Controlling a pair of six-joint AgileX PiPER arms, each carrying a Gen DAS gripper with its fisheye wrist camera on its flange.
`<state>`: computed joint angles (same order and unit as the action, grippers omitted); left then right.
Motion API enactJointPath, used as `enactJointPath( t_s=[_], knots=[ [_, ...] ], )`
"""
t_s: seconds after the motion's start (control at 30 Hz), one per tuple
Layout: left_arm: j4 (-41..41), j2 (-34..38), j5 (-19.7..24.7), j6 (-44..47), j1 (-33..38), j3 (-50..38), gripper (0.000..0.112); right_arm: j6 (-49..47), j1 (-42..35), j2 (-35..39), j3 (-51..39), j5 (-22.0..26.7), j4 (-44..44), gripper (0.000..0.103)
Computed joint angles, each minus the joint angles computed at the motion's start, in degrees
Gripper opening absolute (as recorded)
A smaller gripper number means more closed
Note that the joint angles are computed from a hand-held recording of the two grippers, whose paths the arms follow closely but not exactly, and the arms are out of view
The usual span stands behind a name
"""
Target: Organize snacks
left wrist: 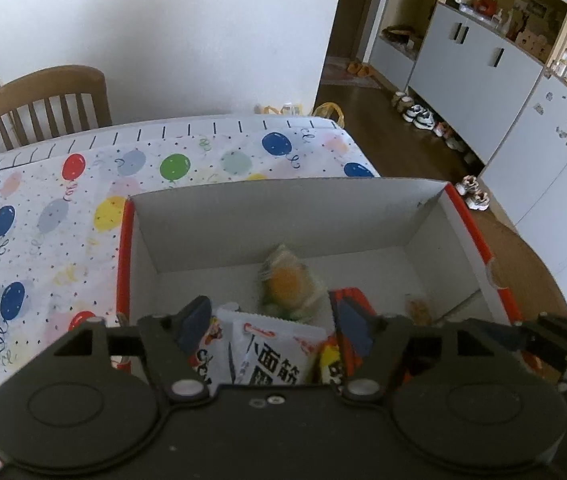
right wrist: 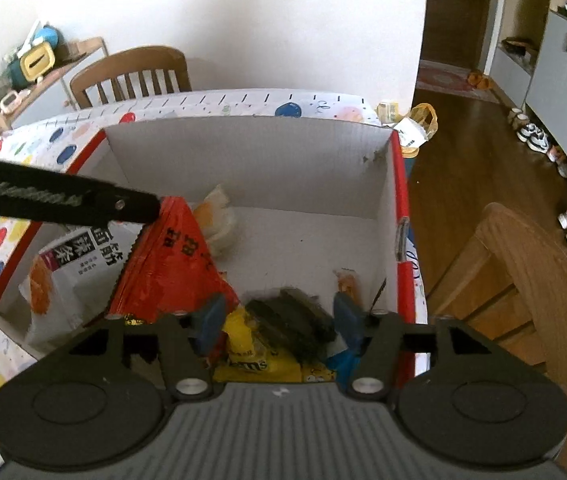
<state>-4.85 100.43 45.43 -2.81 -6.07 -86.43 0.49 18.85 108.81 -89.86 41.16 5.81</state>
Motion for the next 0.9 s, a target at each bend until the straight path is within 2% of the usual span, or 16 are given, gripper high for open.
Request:
enactJointPath(
  t_s=[0.07, 0.17, 0.3, 0.43, 0.57, 0.63, 0.7, 0.9],
  knots=[
    [-0.41, -1.28, -0.65, 0.63, 0.19, 1.25, 0.076, 0.27, -0.39, -0.89, 0.85, -0.19, 0.78, 0.061],
    [-0.83, -3.04, -1.39, 1.68, 0.16, 2.74, 0.080, 1.11, -0.34, -1.95, 1.45, -0.57, 0.19, 0.073],
    [-2.54, -5.86, -2.21, 4.09, 0.27, 4.79, 0.085, 1.94, 0.20, -4.31, 2.90, -1.13, 0.08, 0.074],
    [-2.61, -9.30, -3.56, 5.92, 0.07, 7.37, 0.090, 1.83, 0.75, -6.84, 4.30, -1.78, 0.67, 0.083],
    [-3.44, -12.91, -4.48, 7.98, 0.31, 9.64, 0.093, 2.53, 1.74, -9.57, 5.55, -2.82, -0.23, 0.084],
    [-3.12, -14.79, -5.28, 8.15, 0.38, 10.84, 0.099, 3.19, 2.00, -10.75, 6.48, -3.90, -0.72, 0.093],
    [-3.71, -16.84, -6.16, 9.04, 0.81, 12.18, 0.102, 3.36, 2.21, -12.41, 8.03, -5.39, -0.82, 0.095],
    [-4.89, -21.70, -6.68, 10.66, 2.38, 14.47, 0.103, 2.84, 2.27, -16.70, 11.24, -8.24, 1.41, 0.102]
  ],
)
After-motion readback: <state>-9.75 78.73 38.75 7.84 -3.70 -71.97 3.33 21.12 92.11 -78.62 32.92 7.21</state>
